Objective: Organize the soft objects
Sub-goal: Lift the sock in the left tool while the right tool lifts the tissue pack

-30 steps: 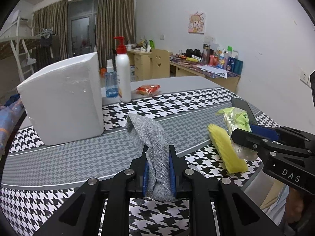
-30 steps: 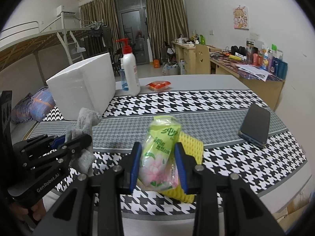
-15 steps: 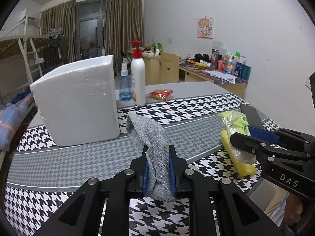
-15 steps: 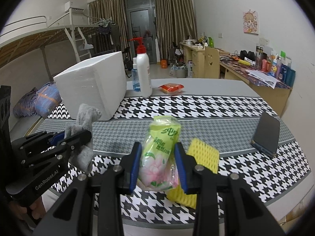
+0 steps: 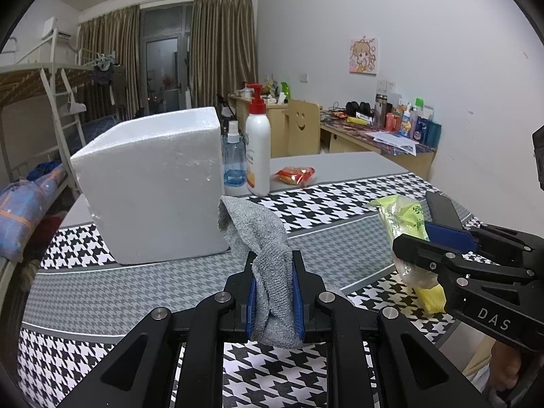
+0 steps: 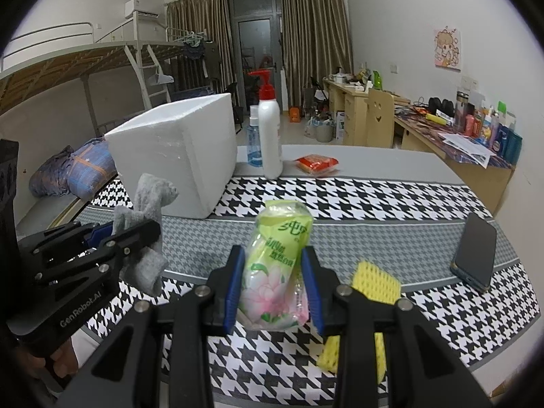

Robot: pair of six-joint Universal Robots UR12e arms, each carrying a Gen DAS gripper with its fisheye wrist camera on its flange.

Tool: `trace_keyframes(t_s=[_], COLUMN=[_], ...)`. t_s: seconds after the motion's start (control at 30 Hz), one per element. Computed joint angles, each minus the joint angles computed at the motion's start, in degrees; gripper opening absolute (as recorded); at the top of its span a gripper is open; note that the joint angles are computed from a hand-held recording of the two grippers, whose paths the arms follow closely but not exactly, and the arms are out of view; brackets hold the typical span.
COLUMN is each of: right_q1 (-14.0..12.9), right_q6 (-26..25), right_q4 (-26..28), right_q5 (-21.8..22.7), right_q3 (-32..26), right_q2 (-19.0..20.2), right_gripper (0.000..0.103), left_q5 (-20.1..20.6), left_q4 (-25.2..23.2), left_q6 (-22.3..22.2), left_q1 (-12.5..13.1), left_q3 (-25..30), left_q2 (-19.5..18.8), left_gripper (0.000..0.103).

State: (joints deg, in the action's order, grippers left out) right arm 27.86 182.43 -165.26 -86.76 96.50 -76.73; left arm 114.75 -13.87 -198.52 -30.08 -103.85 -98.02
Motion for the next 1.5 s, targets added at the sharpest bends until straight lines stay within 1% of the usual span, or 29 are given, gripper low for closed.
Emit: trace_keyframes(t_s=[0.27, 0.53, 1.0, 1.5], right_q1=[0.20, 0.43, 1.01, 1.54], right_q6=[0.04, -0.16, -1.20, -1.33], right_q4=[-0.25, -1.07, -2.27, -1.81], right_q5=[0.20, 0.46, -0.14, -0.66], right_q3=[-1.11, -1.89, -3.72, -4.94], right_q2=[0.46, 0.73, 1.38, 1.94], right_gripper=[0.039, 0.039, 0.039, 0.039], left_q5=[0.34, -0.84, -0.22, -0.52], left_q4=[0.56, 0.42, 2.28, 3.29], left_q6=[1.27, 1.33, 3.41, 4.54], left_q1=[0.33, 0.84, 1.37, 1.97], left_q3=[0.24, 0.55, 0.95, 1.14], left_q2=[0.33, 0.73, 1.01, 1.15], left_gripper=[0.019, 0.018, 0.019, 0.019])
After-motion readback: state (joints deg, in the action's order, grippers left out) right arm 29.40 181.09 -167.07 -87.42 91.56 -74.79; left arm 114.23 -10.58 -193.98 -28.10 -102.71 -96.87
